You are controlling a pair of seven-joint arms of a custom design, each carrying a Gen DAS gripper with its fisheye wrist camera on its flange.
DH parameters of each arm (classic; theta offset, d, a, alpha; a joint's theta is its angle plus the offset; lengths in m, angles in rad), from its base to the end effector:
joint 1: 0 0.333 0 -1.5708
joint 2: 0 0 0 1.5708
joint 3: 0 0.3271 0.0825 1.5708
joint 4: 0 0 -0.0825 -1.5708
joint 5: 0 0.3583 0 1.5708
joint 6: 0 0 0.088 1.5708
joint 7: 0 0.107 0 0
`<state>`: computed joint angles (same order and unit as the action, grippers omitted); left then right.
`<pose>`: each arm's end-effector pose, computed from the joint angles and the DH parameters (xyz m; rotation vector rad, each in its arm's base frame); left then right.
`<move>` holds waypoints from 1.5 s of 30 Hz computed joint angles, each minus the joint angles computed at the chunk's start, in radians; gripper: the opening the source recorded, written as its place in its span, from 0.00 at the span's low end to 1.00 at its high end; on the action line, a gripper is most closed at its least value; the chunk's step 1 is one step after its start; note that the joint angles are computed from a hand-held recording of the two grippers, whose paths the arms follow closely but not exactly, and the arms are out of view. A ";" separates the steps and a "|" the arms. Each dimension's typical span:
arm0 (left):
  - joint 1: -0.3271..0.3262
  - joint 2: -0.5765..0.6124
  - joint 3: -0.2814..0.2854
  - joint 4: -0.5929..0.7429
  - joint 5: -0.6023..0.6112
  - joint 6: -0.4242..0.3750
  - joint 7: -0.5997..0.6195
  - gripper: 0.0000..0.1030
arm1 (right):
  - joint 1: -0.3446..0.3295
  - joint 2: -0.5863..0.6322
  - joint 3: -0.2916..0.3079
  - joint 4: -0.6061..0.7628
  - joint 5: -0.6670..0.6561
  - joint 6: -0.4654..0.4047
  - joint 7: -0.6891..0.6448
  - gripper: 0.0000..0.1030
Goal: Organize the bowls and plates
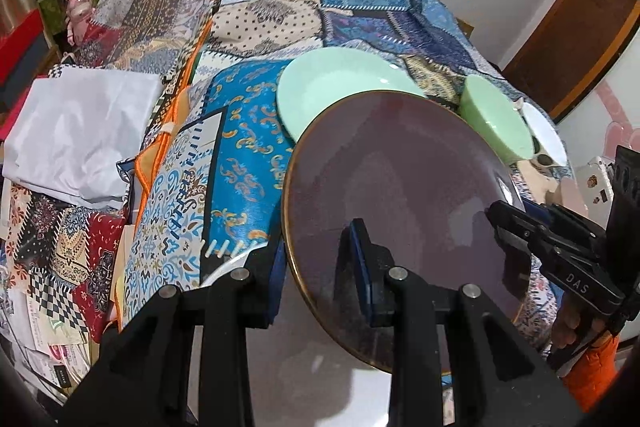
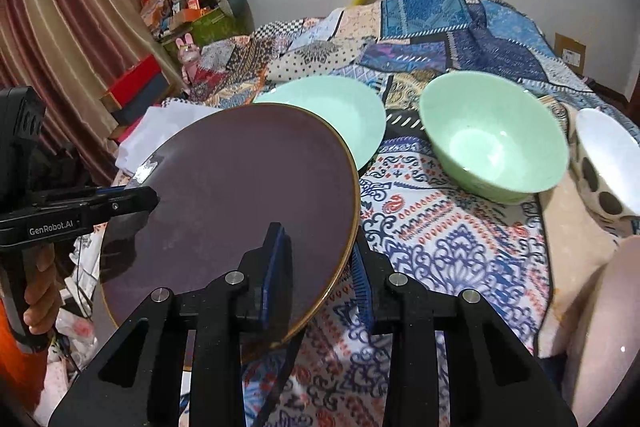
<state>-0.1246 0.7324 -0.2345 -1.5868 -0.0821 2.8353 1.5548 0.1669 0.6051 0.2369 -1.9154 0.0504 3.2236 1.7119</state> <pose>0.6955 -0.2168 0.2977 -1.8606 2.2079 -0.7993 0.6228 0.2367 0.2954 -1.8251 1.6184 -0.3056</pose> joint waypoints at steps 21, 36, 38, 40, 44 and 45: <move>-0.098 -0.171 0.012 -0.196 0.052 0.093 -0.091 0.30 | -0.049 -0.193 -0.024 -0.307 -0.094 0.194 0.120 0.28; -0.155 -0.120 -0.001 -0.148 0.086 0.020 -0.119 0.30 | -0.052 -0.234 -0.082 -0.426 -0.153 0.227 0.205 0.27; -0.164 -0.106 0.003 -0.129 0.091 0.001 -0.121 0.30 | -0.055 -0.230 -0.085 -0.433 -0.154 0.227 0.212 0.27; -0.178 -0.091 0.011 -0.110 0.100 -0.018 -0.129 0.30 | -0.049 -0.225 -0.094 -0.435 -0.150 0.225 0.214 0.27; -0.197 -0.060 0.019 -0.075 0.113 -0.052 -0.139 0.30 | -0.057 -0.216 -0.096 -0.442 -0.151 0.221 0.218 0.27; -0.200 -0.051 0.020 -0.065 0.116 -0.062 -0.141 0.30 | -0.068 -0.213 -0.089 -0.441 -0.156 0.219 0.222 0.27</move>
